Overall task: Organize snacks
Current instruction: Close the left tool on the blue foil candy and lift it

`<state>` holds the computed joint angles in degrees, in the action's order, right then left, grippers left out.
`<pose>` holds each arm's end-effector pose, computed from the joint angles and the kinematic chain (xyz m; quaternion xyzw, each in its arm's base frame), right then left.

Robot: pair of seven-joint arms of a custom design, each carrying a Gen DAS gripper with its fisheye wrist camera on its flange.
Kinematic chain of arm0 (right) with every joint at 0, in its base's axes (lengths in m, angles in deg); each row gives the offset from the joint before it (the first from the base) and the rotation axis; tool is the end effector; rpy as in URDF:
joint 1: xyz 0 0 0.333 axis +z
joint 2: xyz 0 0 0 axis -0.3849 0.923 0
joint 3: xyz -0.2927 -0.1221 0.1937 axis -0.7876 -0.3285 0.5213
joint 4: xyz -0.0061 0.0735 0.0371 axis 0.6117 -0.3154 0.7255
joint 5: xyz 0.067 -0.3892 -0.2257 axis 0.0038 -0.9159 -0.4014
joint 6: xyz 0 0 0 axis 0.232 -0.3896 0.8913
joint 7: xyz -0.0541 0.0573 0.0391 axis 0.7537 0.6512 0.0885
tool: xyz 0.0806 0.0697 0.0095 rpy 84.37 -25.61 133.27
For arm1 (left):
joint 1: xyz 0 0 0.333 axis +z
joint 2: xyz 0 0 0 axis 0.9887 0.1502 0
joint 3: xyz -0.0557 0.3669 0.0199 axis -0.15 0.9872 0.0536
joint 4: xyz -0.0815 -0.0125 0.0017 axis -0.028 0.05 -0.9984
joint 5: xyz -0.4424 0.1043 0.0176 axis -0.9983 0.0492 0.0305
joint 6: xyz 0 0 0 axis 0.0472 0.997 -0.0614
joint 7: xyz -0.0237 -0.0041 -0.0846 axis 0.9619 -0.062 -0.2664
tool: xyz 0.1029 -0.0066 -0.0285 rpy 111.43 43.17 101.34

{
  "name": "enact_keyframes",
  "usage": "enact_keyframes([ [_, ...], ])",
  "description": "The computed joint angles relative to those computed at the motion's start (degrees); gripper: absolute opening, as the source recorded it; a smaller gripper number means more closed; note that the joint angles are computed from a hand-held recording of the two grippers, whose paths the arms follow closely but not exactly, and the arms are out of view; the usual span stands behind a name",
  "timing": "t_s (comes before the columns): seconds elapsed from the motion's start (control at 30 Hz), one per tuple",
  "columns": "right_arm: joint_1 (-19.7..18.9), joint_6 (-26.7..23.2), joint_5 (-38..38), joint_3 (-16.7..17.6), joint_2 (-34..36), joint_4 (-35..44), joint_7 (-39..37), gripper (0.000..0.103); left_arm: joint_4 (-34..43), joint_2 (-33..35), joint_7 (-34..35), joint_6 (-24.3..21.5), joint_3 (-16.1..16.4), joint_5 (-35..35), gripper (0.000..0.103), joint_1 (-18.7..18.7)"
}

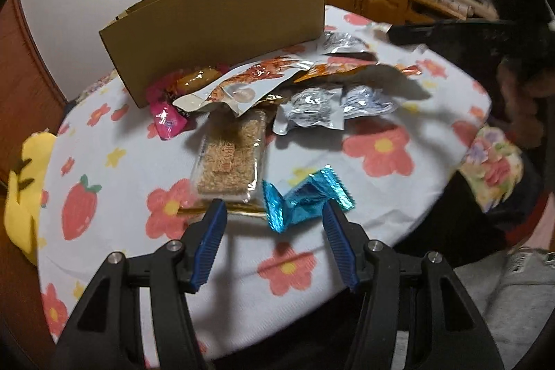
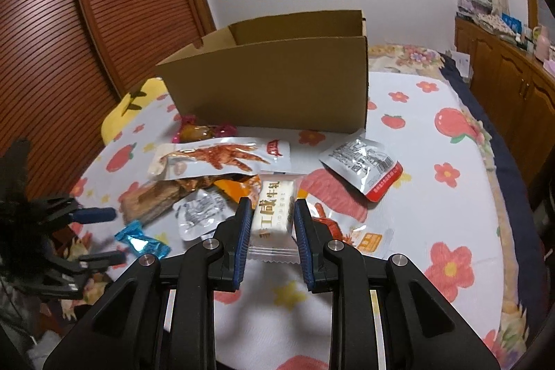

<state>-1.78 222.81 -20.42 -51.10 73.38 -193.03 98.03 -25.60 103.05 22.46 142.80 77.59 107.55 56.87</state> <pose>0.6535 0.3325 0.4944 -0.7270 0.5469 -0.1622 0.3822 0.6015 -0.4351 0.4810 -0.4432 0.8330 -0.2623 0.2024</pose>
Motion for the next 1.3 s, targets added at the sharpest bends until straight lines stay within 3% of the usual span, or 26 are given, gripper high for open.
enact_keyframes([
  [0.2,-0.85,1.42,1.66,1.35,-0.98,-1.19,-1.85,0.023,3.61,2.34,-1.34,-2.94,1.41,5.09,0.057,-2.02],
  [0.5,-1.28,1.98,3.42,1.97,-1.21,-2.01,-3.23,0.024,4.94,2.78,3.18,-0.63,0.29,3.98,0.054,-1.33],
  [0.53,-1.35,1.98,3.66,2.07,-1.22,-2.09,-3.40,0.024,5.20,2.86,4.50,-0.75,-0.10,3.15,0.053,-1.04],
  [0.63,-1.90,1.99,4.81,2.74,-1.20,-2.17,-4.37,0.024,5.71,2.95,11.10,-0.83,-2.64,-2.60,0.039,1.02],
  [0.9,-2.23,1.72,6.58,3.46,-0.73,-1.74,-6.17,0.024,10.11,6.07,25.00,-7.92,-5.45,-14.98,0.039,2.87],
  [1.1,-2.54,1.58,7.87,3.86,-0.69,-1.71,-7.46,0.024,10.01,6.04,26.90,-9.42,-4.73,-17.97,0.038,2.39],
  [1.17,-2.73,1.51,8.45,4.11,-0.59,-1.63,-7.96,0.024,9.51,5.79,26.77,-8.86,-4.55,-18.54,0.027,2.33],
  [1.3,-2.56,1.28,8.80,4.07,-0.43,-1.52,-8.43,0.024,8.10,5.15,25.35,-6.52,-4.63,-20.85,0.020,3.16],
])
